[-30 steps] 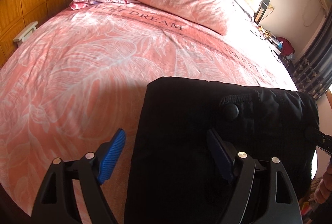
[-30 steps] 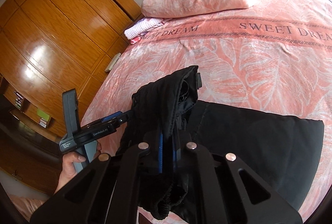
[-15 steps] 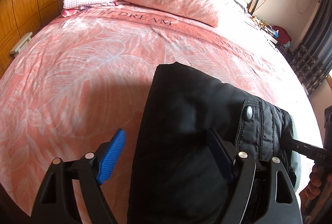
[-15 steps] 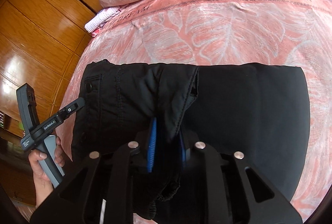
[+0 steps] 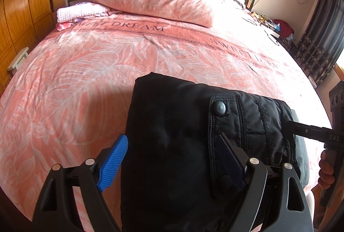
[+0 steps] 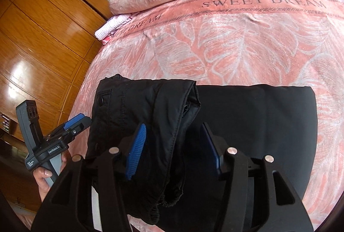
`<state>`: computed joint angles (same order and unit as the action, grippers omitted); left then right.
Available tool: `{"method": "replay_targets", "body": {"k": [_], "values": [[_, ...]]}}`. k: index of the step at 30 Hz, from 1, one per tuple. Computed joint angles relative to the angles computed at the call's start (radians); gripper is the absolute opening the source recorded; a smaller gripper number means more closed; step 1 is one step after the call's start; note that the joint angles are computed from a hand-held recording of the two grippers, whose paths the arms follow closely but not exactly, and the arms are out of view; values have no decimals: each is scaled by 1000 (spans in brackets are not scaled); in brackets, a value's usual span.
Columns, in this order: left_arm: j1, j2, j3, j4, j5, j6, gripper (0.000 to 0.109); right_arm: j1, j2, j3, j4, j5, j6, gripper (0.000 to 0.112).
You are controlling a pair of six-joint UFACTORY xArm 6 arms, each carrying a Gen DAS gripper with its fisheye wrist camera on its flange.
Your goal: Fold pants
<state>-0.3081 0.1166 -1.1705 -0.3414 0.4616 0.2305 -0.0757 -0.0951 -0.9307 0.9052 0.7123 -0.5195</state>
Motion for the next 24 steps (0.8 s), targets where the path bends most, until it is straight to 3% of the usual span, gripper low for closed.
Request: {"method": "replay_targets", "body": {"k": [5, 11, 24], "values": [[-2, 11, 7, 64, -1, -53, 85, 19, 57, -23, 70, 31, -36, 34], [-4, 8, 14, 54, 8, -46, 85, 17, 50, -22, 126, 46, -56, 15], [-16, -15, 25, 39, 2, -27, 89, -32, -125, 25, 128, 112, -82, 8]]}}
